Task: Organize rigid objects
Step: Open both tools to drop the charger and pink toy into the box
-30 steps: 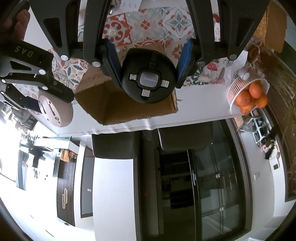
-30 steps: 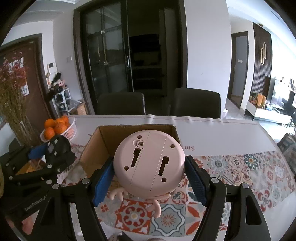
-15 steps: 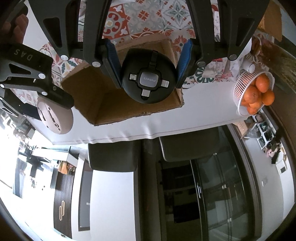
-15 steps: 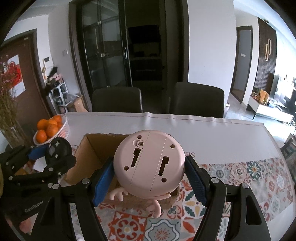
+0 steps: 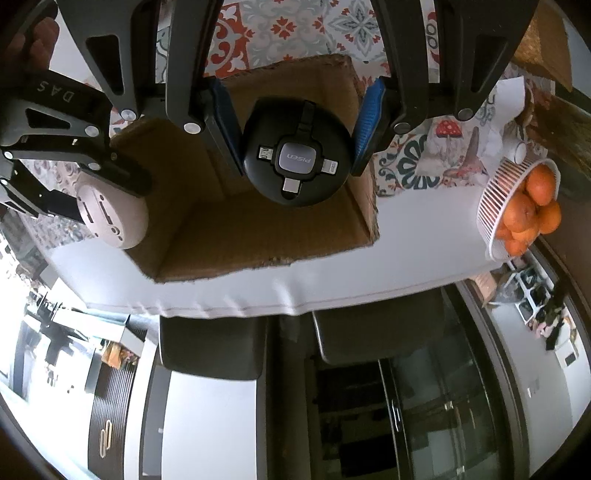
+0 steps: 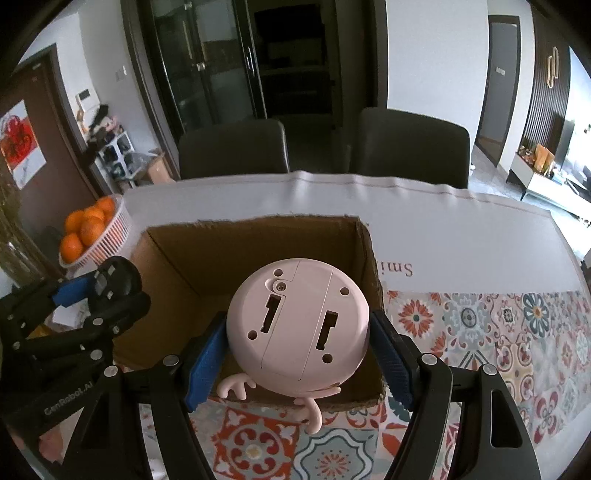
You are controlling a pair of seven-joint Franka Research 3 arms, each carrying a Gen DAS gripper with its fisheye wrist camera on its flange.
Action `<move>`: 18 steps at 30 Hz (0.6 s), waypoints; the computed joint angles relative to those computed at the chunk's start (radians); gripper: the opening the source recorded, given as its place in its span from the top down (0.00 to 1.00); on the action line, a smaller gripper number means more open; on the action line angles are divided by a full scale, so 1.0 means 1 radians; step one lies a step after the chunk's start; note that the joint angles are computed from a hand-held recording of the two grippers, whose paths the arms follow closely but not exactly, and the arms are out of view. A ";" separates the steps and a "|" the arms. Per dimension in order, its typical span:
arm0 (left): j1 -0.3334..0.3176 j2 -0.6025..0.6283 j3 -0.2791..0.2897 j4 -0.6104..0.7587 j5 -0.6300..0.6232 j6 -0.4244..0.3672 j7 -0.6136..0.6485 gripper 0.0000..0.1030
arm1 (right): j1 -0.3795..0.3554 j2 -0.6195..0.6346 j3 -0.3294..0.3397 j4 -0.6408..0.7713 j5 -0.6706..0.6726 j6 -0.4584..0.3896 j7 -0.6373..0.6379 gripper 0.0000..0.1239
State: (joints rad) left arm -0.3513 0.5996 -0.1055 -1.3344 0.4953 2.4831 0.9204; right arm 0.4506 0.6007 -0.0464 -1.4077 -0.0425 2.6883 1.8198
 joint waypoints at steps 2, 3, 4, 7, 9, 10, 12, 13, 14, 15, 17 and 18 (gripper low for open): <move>0.004 0.015 -0.006 0.014 -0.013 -0.013 0.009 0.47 | 0.000 0.013 -0.001 0.015 -0.002 -0.015 -0.004 0.39; 0.008 0.021 -0.010 0.019 -0.022 -0.015 0.017 0.47 | 0.000 0.020 -0.001 0.024 -0.004 -0.026 -0.006 0.39; 0.008 0.027 -0.010 0.025 -0.027 -0.021 0.019 0.47 | 0.001 0.026 -0.004 0.031 -0.007 -0.033 -0.006 0.39; 0.005 0.036 -0.008 0.033 -0.033 -0.033 0.021 0.47 | 0.002 0.042 -0.005 0.051 -0.013 -0.053 -0.012 0.39; 0.002 0.035 -0.004 0.028 -0.030 -0.030 0.018 0.44 | 0.004 0.044 -0.006 0.052 -0.016 -0.057 -0.011 0.39; -0.005 0.030 0.006 0.018 -0.017 -0.021 0.003 0.42 | 0.010 0.041 -0.014 0.046 -0.025 -0.048 -0.006 0.39; -0.006 0.021 0.009 0.004 -0.005 -0.007 -0.008 0.37 | 0.020 0.037 -0.024 0.039 -0.042 -0.036 0.005 0.39; -0.006 0.019 0.008 0.002 -0.004 -0.009 -0.011 0.37 | 0.021 0.032 -0.024 0.032 -0.044 -0.033 0.008 0.39; -0.010 0.014 0.013 -0.003 0.003 -0.010 -0.021 0.37 | 0.020 0.027 -0.023 0.026 -0.044 -0.029 0.011 0.39; -0.015 0.004 0.018 -0.015 0.015 -0.003 -0.034 0.37 | 0.019 0.021 -0.023 0.015 -0.044 -0.021 0.015 0.39; -0.020 -0.021 0.023 -0.048 0.039 0.020 -0.055 0.37 | 0.009 0.005 -0.010 -0.009 -0.029 -0.002 0.009 0.39; -0.022 -0.031 0.026 -0.060 0.051 0.025 -0.067 0.37 | 0.013 -0.008 -0.015 -0.030 -0.033 0.017 0.016 0.39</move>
State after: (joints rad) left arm -0.3733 0.5690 -0.0795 -1.3941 0.5462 2.5082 0.8529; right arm 0.4639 0.5930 -0.0618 -1.4381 -0.0755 2.7058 1.8361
